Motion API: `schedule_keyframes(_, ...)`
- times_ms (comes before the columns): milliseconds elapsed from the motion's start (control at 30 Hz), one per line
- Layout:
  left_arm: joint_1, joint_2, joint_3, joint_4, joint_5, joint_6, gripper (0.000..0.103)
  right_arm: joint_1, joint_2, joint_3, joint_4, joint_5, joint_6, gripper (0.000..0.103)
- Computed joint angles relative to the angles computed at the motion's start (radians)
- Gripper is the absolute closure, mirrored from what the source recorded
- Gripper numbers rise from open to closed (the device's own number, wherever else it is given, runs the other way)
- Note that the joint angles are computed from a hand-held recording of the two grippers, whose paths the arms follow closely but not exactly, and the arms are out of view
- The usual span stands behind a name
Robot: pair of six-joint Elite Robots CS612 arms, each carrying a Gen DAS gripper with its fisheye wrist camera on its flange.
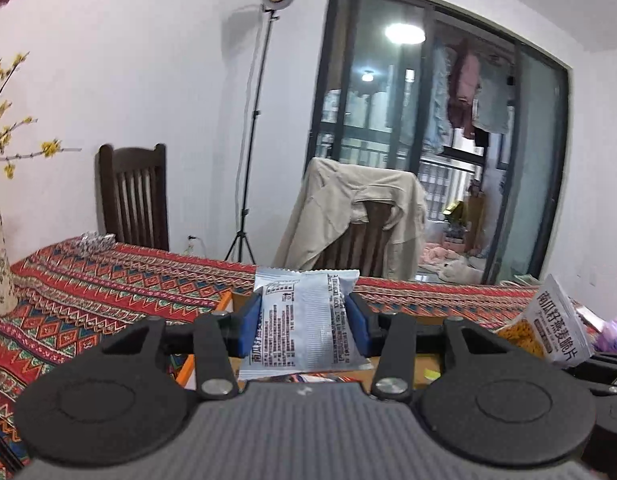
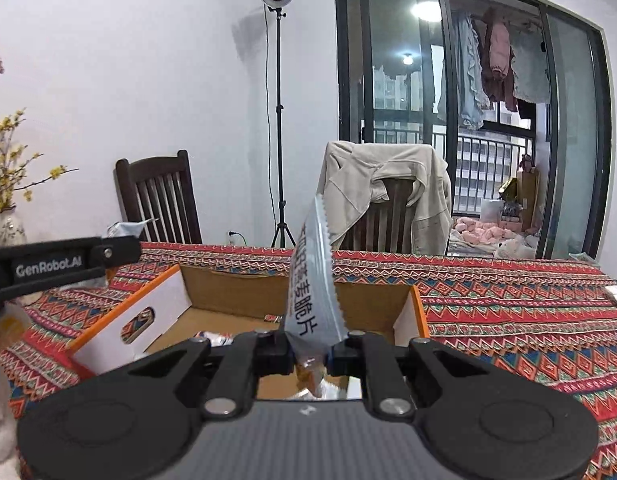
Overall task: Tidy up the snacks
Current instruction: 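Carry both white packets over the cardboard box and open both grippers, then move both open grippers back over the snack pile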
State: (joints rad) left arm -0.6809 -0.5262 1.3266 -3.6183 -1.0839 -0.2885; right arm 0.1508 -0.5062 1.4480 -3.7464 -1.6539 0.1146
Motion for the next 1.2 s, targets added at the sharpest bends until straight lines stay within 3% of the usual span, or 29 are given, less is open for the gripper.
schedule_keyframes(267,0.032,0.021,-0.033,0.108,-0.009,-0.069,0.056,-0.009,0.044,-0.073,0.093,-0.001,0.033,0.090)
schedule_keyframes(533,0.033,0.028,-0.040,0.149,-0.031,-0.057,0.056,-0.003,0.049,-0.076,0.122,-0.013,0.007,0.088)
schedule_keyframes(600,0.032,0.027,-0.034,0.137,-0.031,-0.054,0.045,-0.001,0.047,-0.071,0.120,-0.019,0.005,0.083)
schedule_keyframes(633,0.033,0.026,-0.034,0.132,-0.035,-0.056,0.038,0.000,0.047,-0.070,0.119,-0.023,0.002,0.079)
schedule_keyframes(667,0.032,0.025,-0.029,0.124,-0.034,-0.060,0.020,-0.001,0.045,-0.067,0.114,-0.022,0.000,0.067)
schedule_keyframes(700,0.030,0.025,-0.025,0.114,-0.025,-0.064,0.005,-0.002,0.046,-0.065,0.106,-0.020,0.001,0.046)
schedule_keyframes(800,0.025,0.025,-0.018,0.083,-0.001,-0.067,0.000,-0.002,0.046,-0.056,0.071,-0.022,0.007,0.003)
schedule_keyframes(1200,0.024,0.007,-0.004,0.121,-0.013,-0.084,0.000,-0.001,0.044,-0.047,0.051,-0.026,0.032,0.000)
